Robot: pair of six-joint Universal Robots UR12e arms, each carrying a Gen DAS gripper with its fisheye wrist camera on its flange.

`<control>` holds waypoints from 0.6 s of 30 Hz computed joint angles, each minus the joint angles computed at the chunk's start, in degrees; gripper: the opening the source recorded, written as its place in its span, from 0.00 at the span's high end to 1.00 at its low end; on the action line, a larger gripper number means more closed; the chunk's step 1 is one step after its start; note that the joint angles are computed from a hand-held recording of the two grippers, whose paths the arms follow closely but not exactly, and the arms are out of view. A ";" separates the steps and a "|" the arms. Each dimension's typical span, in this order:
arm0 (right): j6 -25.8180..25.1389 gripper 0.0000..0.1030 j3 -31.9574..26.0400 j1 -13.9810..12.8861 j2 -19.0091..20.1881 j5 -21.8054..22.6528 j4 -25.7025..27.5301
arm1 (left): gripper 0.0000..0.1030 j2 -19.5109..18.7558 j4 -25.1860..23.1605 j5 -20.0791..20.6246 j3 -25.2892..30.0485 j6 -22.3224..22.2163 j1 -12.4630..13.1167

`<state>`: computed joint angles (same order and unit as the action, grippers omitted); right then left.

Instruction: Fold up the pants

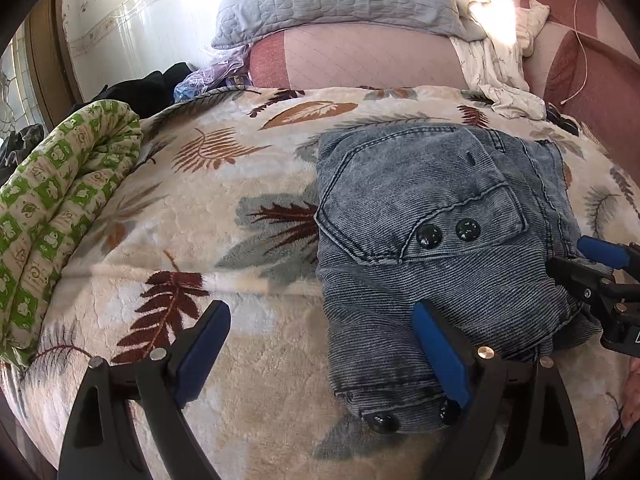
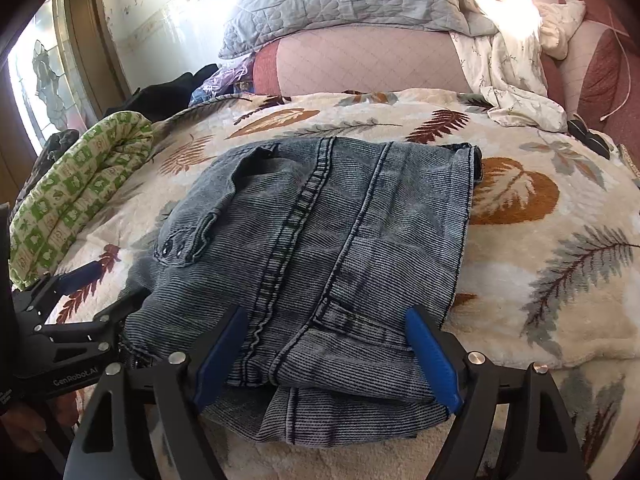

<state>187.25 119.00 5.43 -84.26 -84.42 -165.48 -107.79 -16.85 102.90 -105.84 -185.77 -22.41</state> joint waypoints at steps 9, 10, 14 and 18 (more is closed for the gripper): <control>0.23 0.15 -0.06 -0.48 0.58 0.86 -0.39 | 0.04 -0.50 -0.07 0.55 0.14 -0.24 0.07; 0.19 0.15 -0.04 -0.43 0.59 0.75 -0.47 | 0.03 -0.56 0.02 0.54 0.11 -0.35 0.09; 0.23 0.14 -0.21 -0.49 0.65 0.91 -0.21 | 0.00 -0.75 -0.37 0.67 0.26 -1.27 0.21; 0.31 0.14 -0.27 -0.43 0.65 0.75 -0.26 | 0.00 -1.07 0.33 2.26 0.27 -1.19 -0.31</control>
<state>187.56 118.73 5.00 -83.61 -83.68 -165.74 -108.85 -16.52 105.16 -105.56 -186.95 -22.73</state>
